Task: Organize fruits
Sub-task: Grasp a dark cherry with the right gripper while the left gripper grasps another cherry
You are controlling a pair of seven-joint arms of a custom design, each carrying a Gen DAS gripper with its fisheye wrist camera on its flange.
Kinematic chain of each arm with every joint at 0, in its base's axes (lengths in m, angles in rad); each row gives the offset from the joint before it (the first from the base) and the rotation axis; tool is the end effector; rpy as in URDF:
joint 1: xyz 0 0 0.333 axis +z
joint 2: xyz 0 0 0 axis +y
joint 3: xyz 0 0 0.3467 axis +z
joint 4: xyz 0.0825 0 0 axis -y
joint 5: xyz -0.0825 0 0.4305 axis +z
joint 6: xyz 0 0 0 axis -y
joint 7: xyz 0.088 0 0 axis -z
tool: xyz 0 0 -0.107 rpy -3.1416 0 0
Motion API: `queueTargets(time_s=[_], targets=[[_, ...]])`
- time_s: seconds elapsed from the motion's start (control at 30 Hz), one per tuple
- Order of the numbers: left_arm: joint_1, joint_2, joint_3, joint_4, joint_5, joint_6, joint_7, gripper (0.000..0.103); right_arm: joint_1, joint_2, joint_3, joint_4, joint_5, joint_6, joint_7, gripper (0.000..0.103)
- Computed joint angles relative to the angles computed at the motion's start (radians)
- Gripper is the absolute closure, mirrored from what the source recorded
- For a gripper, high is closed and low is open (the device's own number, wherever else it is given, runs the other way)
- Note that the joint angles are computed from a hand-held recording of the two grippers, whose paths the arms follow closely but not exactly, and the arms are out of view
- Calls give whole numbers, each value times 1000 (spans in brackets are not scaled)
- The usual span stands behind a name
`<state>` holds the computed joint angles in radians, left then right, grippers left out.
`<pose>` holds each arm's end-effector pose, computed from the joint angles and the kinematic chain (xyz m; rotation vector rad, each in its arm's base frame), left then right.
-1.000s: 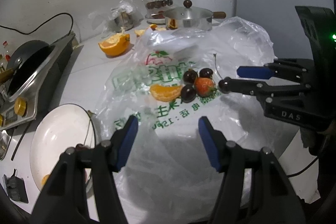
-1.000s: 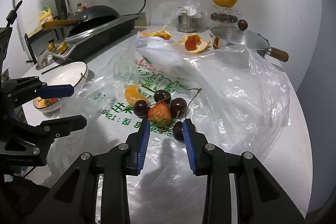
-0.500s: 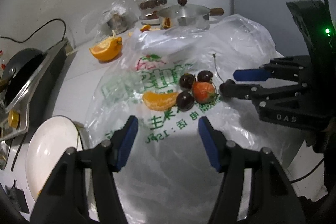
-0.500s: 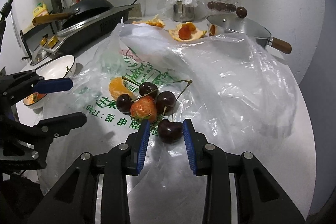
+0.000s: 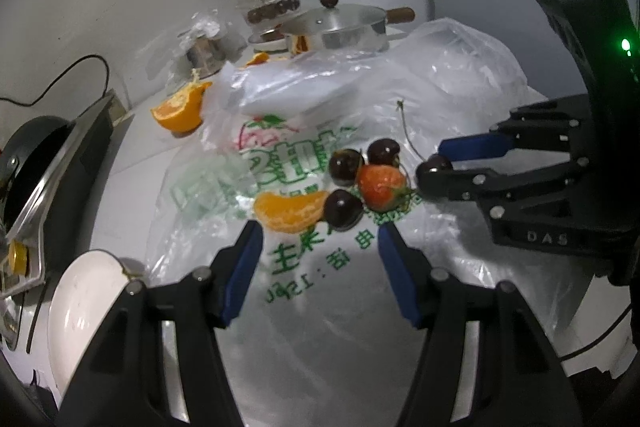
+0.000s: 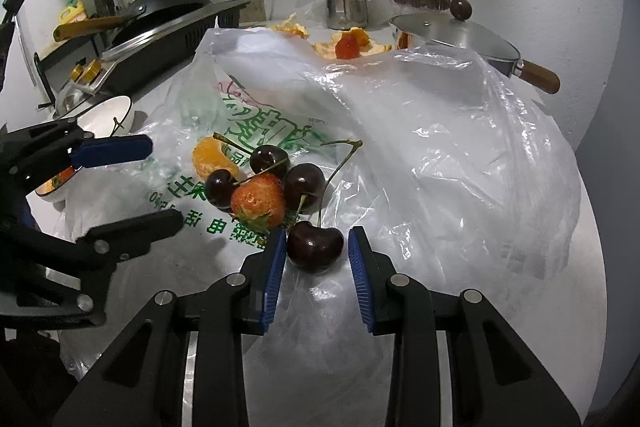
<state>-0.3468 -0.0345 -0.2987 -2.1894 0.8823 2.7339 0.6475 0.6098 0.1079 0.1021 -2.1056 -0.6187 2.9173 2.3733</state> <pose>0.4606 -0.3855 0.4595 -1.3221 2.1030 -0.6856 0.4642 0.4460 0.4437 -2.0724 1.2850 -0.4466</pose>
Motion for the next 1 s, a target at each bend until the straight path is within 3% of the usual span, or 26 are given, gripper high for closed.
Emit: queueTargets(time_s=[0.2,0.27,0.37,1.0], targets=[[-8,44,5,36,25,5,26,44,-3,10,5,5,56,4,-60,71],[-14,56,8,45,26,-4,43,52,-2,8,3,0,69,13,-70,72],[-22,70,13,58,31,-9,55,54,-2,3,0,-9,82,31,-78,72],[-61,123,32,108,174,-75,88,69,0,-8,-19,-29,50,70,-19,72]])
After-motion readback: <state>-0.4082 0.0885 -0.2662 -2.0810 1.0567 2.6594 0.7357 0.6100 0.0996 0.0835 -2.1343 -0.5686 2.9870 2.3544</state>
